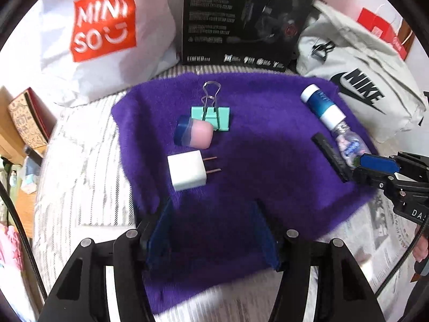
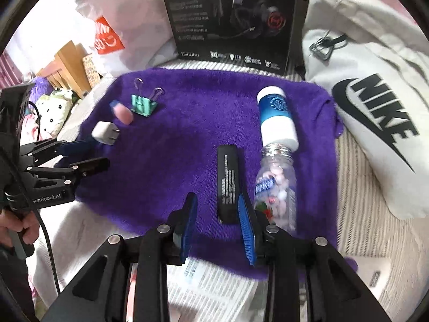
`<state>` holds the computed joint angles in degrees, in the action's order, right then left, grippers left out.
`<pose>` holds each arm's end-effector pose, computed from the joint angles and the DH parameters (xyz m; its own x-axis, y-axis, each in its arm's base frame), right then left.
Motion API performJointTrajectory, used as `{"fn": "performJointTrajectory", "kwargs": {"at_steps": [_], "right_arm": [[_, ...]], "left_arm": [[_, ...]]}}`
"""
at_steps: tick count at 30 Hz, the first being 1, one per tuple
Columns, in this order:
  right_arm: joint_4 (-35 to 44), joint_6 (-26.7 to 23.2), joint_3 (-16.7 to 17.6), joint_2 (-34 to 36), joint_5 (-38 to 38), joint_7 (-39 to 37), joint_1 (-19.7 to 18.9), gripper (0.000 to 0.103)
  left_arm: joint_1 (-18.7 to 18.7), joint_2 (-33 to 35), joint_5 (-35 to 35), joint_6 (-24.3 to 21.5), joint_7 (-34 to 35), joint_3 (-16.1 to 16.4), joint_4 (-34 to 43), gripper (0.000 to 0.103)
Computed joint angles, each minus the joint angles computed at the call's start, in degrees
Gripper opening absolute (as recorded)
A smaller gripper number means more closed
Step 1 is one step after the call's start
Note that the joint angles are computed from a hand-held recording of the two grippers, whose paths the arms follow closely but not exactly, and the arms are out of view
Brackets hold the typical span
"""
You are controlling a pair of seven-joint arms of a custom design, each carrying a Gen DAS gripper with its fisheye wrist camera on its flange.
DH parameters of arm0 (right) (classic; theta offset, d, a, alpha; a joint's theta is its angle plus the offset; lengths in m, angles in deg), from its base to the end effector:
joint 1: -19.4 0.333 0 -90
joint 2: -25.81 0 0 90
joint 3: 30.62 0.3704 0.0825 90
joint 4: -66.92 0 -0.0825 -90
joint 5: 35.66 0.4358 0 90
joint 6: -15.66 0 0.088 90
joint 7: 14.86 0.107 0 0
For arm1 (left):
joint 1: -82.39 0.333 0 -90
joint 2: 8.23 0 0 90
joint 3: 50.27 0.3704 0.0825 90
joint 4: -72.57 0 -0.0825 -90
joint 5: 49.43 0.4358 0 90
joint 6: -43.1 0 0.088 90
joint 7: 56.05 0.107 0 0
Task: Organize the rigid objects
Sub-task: 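Carry the charger onto the towel with the left tool while the right tool places the black USB stick, then grasp the dark Grand Reserve bottle with the left tool while the right tool grasps the white tape roll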
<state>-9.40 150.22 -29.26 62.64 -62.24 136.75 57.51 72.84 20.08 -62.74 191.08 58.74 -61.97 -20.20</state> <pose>0.6580 0.5267 0.4185 -0.1073 -0.9913 -0.0756 -0.8596 0.1307 -0.4940 0.7471 -0.2573 0.4157 -0.5724 -0.8152 0.0881 -0.7319 0.4596 -0.5030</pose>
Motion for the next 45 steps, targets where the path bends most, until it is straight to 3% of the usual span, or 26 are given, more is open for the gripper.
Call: {"fn": "performJointTrajectory", "kwargs": {"at_steps": [5,11,18,22,33,37,42,45], "right_arm": [[-6.35,2.03,-0.65,-5.02,-3.63,4.97,2.18,0.038],[-15.23,3.79,0.71,-10.79,-7.17,11.73,3.20,0.038],[-24.34,8.28,2.91,-14.97,-9.02,20.45,2.86,0.038],[-27.23,10.66,3.55,-16.12,-10.05,24.33,2.95,0.038],[-28.73,13.39,4.24,-16.33,-11.63,27.79,2.76,0.038],[-28.59,13.34,4.17,-16.12,-11.59,27.79,2.85,0.038],[-28.11,14.66,3.93,-15.42,-11.86,28.05,2.88,0.038],[-26.99,14.80,3.73,-14.60,-11.75,27.93,3.17,0.038]], "left_arm": [[3.91,-6.96,-8.41,1.64,7.42,-4.15,-8.04,0.064],[2.94,-12.16,-14.56,1.49,12.40,-4.56,-15.71,0.064],[-2.28,-12.09,-8.38,3.09,7.11,-2.06,-19.78,0.064],[-2.78,-11.59,-7.24,4.58,6.26,-2.36,-20.22,0.064],[-6.55,-10.50,5.13,8.50,-2.83,0.85,-19.98,0.066],[-4.45,-11.03,4.46,9.54,-2.46,0.20,-21.04,0.066],[-2.03,-10.40,1.07,10.52,3.07,-1.98,-20.73,0.063],[-1.46,-10.41,-0.77,10.80,6.20,-2.95,-20.77,0.055]]}}
